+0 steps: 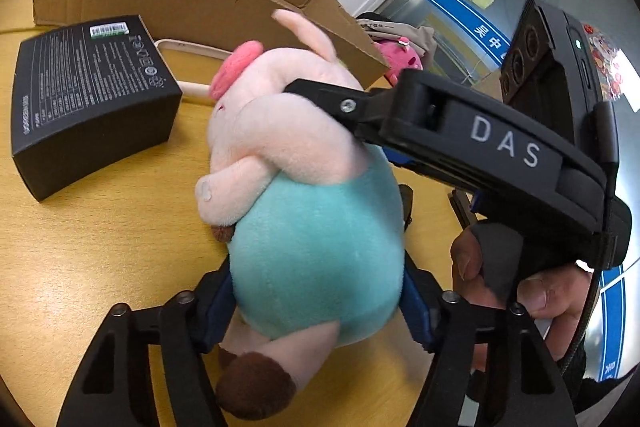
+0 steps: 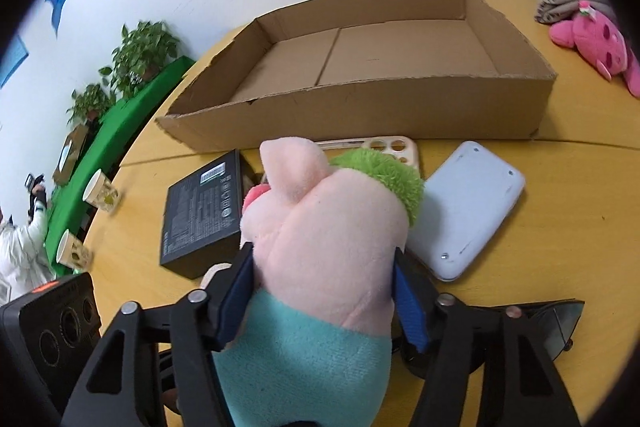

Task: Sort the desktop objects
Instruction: 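Lift the pig plush with both grippers and carry it over the cardboard box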

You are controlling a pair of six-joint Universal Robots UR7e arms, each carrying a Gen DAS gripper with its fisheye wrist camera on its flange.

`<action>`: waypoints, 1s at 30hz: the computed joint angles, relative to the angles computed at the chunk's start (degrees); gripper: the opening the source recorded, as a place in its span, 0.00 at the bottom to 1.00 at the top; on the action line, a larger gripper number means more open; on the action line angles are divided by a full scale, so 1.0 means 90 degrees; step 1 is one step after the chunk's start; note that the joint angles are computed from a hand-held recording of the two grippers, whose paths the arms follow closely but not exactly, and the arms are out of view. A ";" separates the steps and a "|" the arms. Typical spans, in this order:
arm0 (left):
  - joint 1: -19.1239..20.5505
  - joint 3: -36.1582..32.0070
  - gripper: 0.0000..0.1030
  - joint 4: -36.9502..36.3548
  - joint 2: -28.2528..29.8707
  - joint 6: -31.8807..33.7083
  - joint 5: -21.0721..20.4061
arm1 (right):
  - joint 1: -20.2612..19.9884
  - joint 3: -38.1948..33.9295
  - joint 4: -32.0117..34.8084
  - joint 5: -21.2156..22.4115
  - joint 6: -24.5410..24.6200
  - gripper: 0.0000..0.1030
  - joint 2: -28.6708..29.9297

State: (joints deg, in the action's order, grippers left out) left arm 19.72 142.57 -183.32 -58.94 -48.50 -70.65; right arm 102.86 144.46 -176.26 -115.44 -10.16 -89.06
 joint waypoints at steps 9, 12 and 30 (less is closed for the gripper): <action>-0.0326 -0.0515 0.67 0.0918 -0.0958 0.0866 0.0765 | 0.1188 -0.0850 0.0411 -0.0074 0.0064 0.57 -0.0278; -0.0289 -0.1067 0.67 0.1229 -0.1177 0.1510 0.1099 | 0.1654 -0.1406 0.0242 -0.0231 -0.0219 0.57 -0.0063; 0.0307 -0.4299 0.67 0.2679 -0.1543 0.4663 0.2034 | 0.2676 -0.5759 0.0878 0.0549 -0.1381 0.57 0.1838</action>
